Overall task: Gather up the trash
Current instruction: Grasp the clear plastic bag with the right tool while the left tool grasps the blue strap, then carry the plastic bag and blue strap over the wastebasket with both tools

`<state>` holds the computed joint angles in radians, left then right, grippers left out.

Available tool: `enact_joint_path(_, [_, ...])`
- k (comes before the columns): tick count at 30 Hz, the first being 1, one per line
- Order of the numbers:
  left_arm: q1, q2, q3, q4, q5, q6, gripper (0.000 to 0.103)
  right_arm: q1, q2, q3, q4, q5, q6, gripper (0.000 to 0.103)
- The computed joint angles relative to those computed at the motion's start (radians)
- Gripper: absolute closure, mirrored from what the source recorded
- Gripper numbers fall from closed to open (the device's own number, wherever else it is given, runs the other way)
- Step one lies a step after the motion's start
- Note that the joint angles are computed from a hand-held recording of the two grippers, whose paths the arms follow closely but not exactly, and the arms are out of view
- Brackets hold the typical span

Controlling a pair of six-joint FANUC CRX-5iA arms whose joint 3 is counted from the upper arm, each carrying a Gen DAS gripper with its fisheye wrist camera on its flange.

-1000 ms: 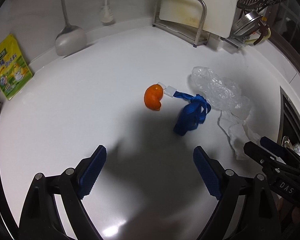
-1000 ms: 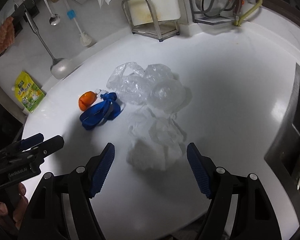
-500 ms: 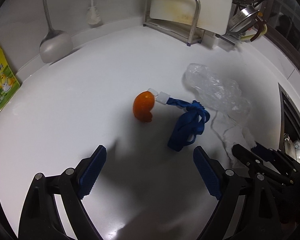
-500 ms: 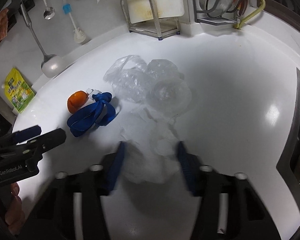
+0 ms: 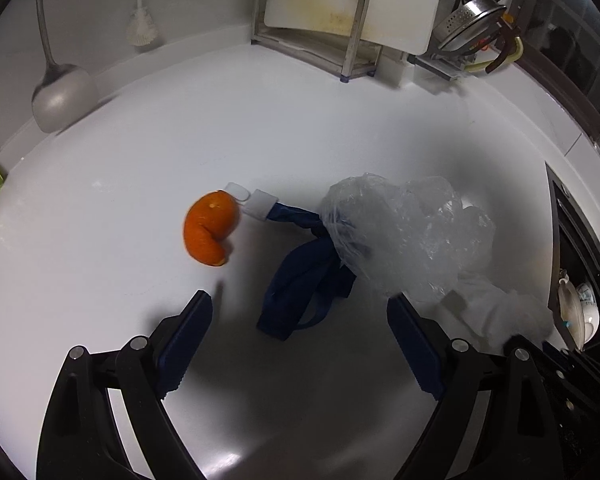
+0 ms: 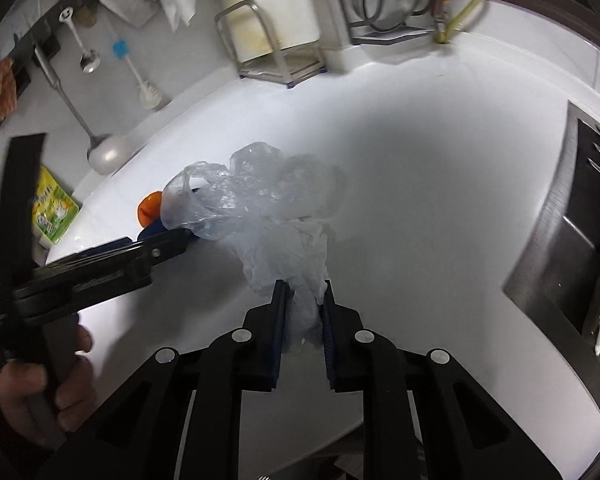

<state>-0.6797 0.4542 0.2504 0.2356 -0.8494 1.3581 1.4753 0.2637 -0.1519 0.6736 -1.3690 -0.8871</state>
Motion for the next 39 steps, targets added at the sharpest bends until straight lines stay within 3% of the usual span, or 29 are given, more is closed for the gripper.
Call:
enact_joint_path(5, [-0.011, 0.021, 0.021, -0.02, 0.004, 0.031, 0.017, 0.026, -0.015, -0.015, -0.007, -0.036, -0.043, 0.087])
enact_joint_path(8, [-0.019, 0.025, 0.029, -0.041, 0.014, 0.033, 0.025, 0.042, -0.031, -0.03, -0.005, -0.054, -0.082, 0.087])
enact_joint_path(11, [-0.023, 0.03, 0.036, -0.038, 0.021, 0.022, 0.043, 0.054, -0.037, -0.038, -0.005, -0.057, -0.112, 0.087])
enact_joint_path(13, [-0.023, 0.028, 0.029, -0.023, 0.034, 0.009, 0.068, 0.058, -0.031, -0.031, -0.008, -0.06, -0.117, 0.087])
enact_joint_path(15, [-0.019, 0.024, 0.017, 0.002, 0.036, -0.007, 0.087, 0.063, -0.026, -0.026, -0.007, -0.057, -0.122, 0.087])
enact_joint_path(16, [-0.017, 0.019, 0.007, 0.007, 0.039, -0.007, 0.091, 0.066, -0.022, -0.024, -0.008, -0.055, -0.125, 0.087])
enact_joint_path(21, [-0.005, -0.029, -0.057, 0.034, 0.051, -0.028, 0.096, 0.073, -0.017, -0.018, -0.008, -0.043, -0.134, 0.087])
enact_joint_path(32, [0.039, -0.185, -0.198, 0.046, 0.032, -0.029, 0.096, 0.097, -0.009, 0.056, -0.005, -0.095, -0.061, 0.087])
enact_joint_path(39, [0.048, -0.32, -0.296, -0.005, 0.022, 0.032, 0.096, 0.13, -0.017, 0.071, 0.018, -0.089, -0.016, 0.087])
